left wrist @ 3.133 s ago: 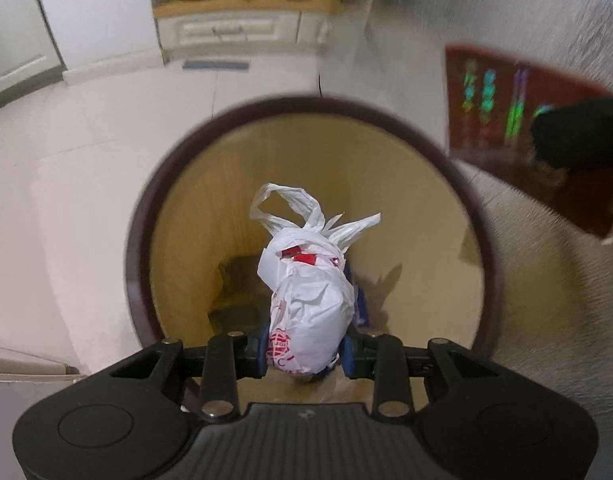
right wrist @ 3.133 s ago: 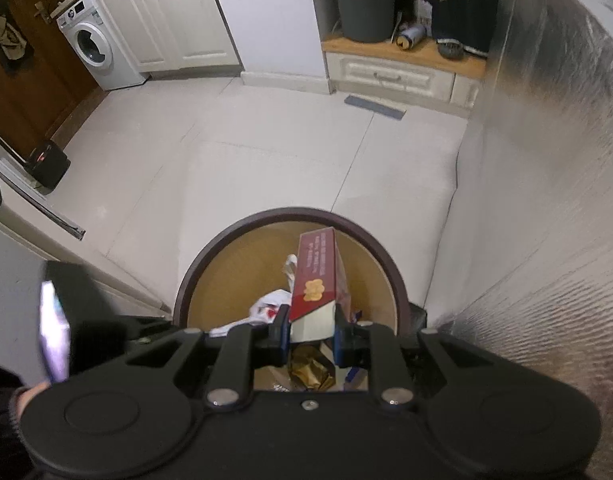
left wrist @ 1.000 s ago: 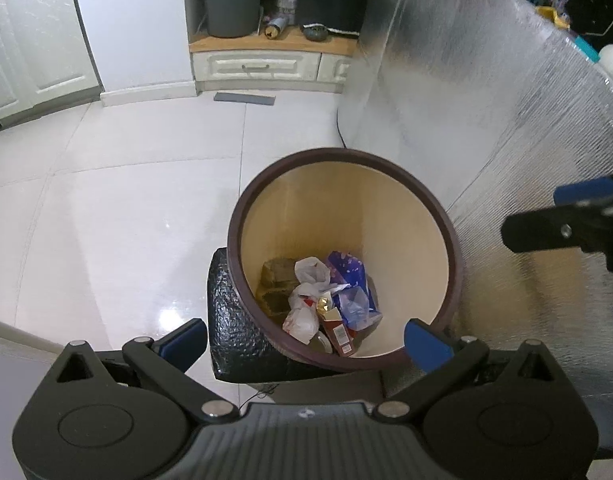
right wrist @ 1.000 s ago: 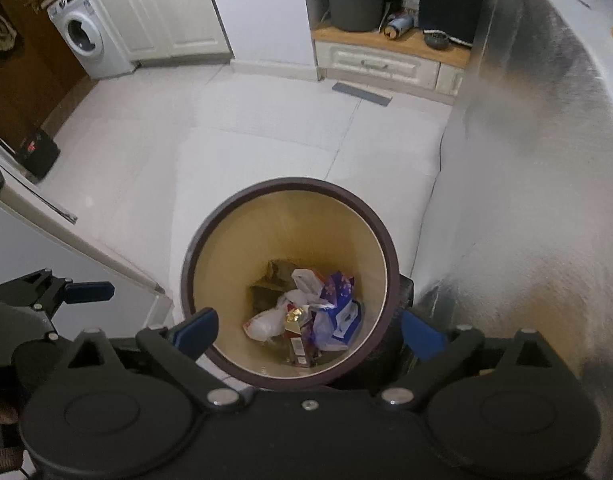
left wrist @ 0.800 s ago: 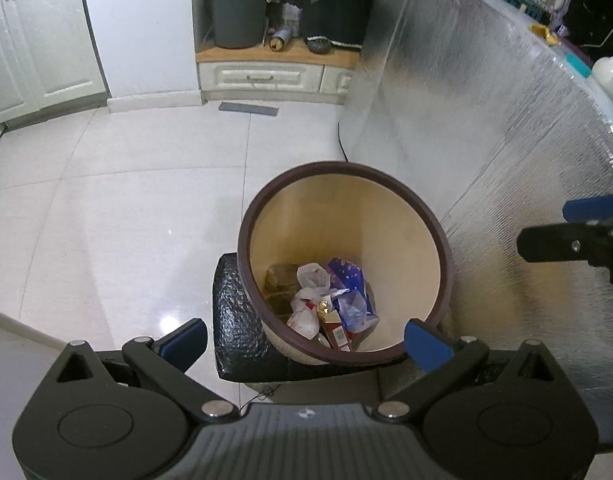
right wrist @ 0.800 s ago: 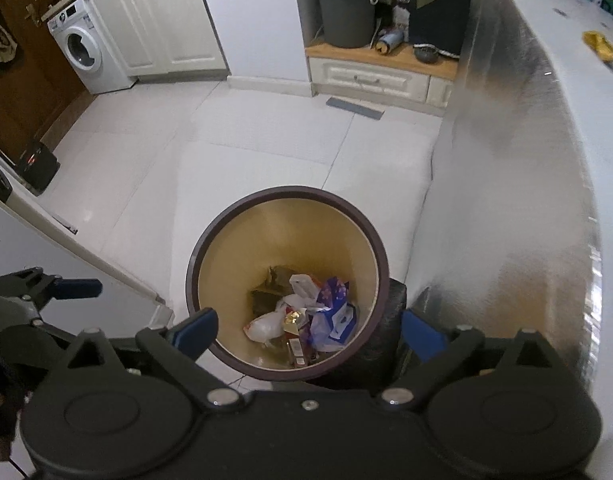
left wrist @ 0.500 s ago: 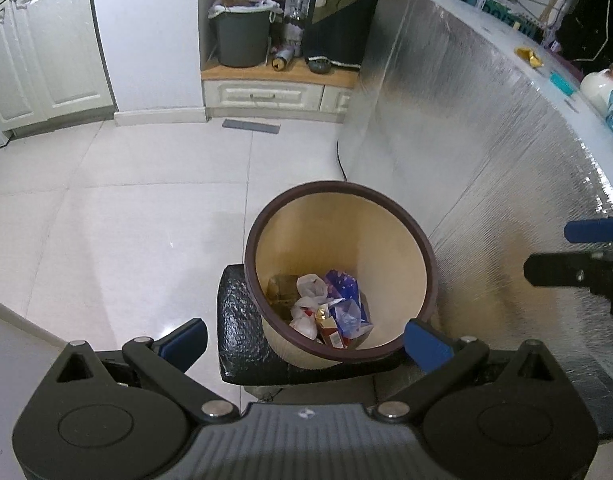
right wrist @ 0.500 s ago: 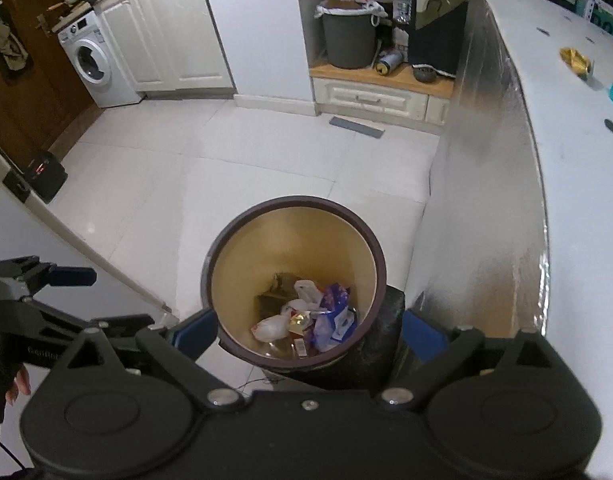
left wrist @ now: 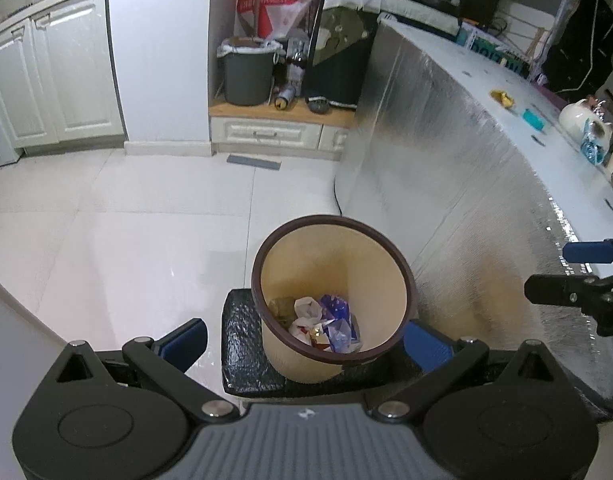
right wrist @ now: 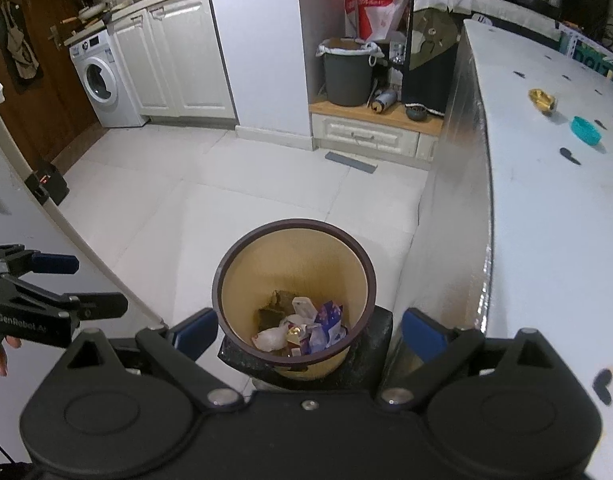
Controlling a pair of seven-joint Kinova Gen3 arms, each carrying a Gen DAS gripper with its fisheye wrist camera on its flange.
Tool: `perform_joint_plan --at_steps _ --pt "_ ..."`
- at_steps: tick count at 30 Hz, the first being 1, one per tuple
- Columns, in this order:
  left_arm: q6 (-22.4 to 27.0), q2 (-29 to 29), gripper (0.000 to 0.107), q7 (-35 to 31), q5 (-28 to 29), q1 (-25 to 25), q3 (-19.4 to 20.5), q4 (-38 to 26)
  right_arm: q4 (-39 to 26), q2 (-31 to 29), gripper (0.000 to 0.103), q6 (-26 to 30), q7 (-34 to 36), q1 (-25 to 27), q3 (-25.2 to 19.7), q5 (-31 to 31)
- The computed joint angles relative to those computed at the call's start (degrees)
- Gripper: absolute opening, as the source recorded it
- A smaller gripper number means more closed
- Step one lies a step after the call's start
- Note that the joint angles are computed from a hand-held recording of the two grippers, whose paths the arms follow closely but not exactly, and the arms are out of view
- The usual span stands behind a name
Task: Collect trash
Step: 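Raise both open tools from the wastebasket and move them back over the table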
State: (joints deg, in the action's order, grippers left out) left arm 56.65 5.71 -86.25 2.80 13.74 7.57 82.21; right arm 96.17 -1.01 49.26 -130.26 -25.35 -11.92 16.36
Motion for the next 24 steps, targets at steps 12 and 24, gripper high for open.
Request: perform_joint_plan --at_steps 12,24 --pt "-3.8 -6.3 0.103 2.7 -1.7 2.0 1.8 4.3 5.0 -8.9 0.100 0.0 -3.8 1.3 -4.3 3.5" --pt "-7.9 -7.5 0.103 6.1 -4.7 6.3 5.6 3.8 11.3 -21.6 0.100 -0.1 -4.6 9.9 -8.3 2.5"
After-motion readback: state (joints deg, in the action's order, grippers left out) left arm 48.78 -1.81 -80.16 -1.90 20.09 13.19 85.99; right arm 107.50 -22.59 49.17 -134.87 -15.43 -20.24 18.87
